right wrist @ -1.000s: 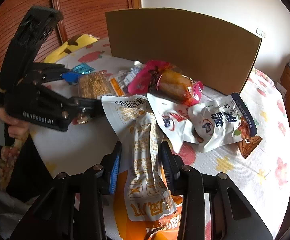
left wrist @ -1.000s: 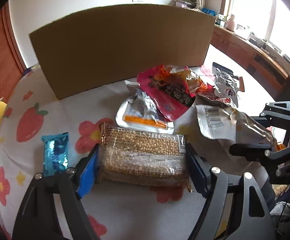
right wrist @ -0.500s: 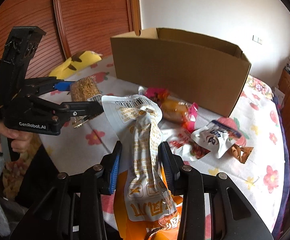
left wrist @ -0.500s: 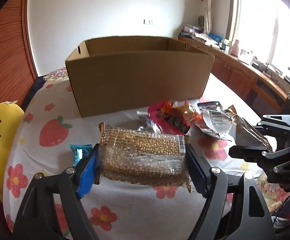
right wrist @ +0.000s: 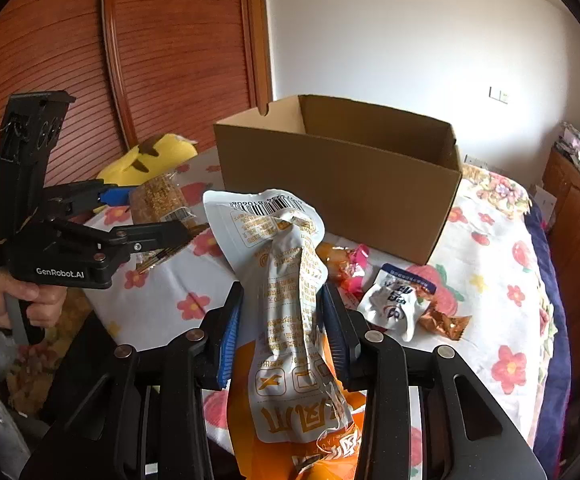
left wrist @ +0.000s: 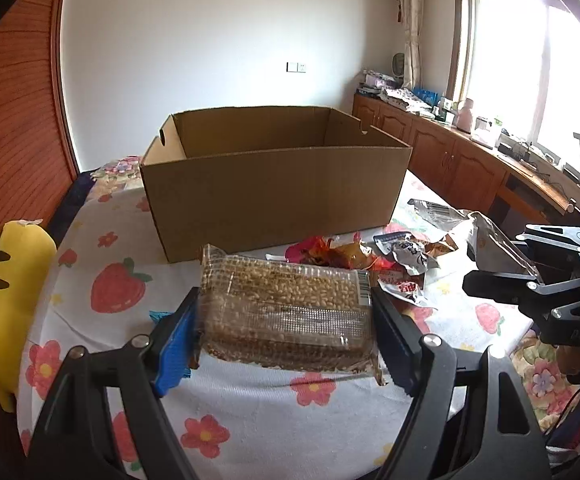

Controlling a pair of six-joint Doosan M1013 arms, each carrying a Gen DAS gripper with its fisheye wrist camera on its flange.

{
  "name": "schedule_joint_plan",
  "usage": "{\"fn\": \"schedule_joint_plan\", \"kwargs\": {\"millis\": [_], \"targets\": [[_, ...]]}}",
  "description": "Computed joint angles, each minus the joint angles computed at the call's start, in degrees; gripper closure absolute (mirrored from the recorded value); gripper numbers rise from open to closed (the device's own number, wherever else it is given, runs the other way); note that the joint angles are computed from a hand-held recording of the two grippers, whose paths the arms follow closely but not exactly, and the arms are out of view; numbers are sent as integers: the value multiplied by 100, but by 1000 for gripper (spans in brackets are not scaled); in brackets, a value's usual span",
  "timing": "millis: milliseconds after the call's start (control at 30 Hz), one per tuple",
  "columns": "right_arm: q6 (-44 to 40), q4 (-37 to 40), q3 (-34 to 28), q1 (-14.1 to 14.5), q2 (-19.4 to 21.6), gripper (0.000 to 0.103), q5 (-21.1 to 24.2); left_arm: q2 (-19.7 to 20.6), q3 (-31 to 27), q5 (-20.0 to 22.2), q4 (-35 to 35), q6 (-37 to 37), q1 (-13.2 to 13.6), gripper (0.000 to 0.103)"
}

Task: Organize snacks
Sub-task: 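Lift and carry the chip bag and peanut bar with both tools over the box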

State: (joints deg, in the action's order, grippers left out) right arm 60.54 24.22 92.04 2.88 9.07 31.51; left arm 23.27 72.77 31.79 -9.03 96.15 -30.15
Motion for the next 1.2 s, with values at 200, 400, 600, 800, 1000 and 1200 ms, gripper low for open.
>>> {"fn": "schedule_joint_plan", "kwargs": {"millis": [200, 400, 600, 800, 1000, 1200], "targets": [[25, 3, 33, -27, -68, 66, -78, -47, -5, -158, 105, -160, -10, 24], [-166, 66, -132, -70, -31, 65, -48, 46, -248, -222, 238, -370, 23, 24], [-454, 232, -486, -141, 125, 65, 0, 248, -687, -176, 395, -545, 68, 24], [-817, 559, -968, -229, 376, 65, 69, 578, -1341, -22, 448, -507, 121, 24], [-884, 540, -1497, -254, 715, 65, 97, 993, -2044, 185, 263, -305, 195, 23], [-864, 425, -1932, -244, 1049, 65, 90, 1415, -2671, 426, 334, -253, 241, 23]]}}
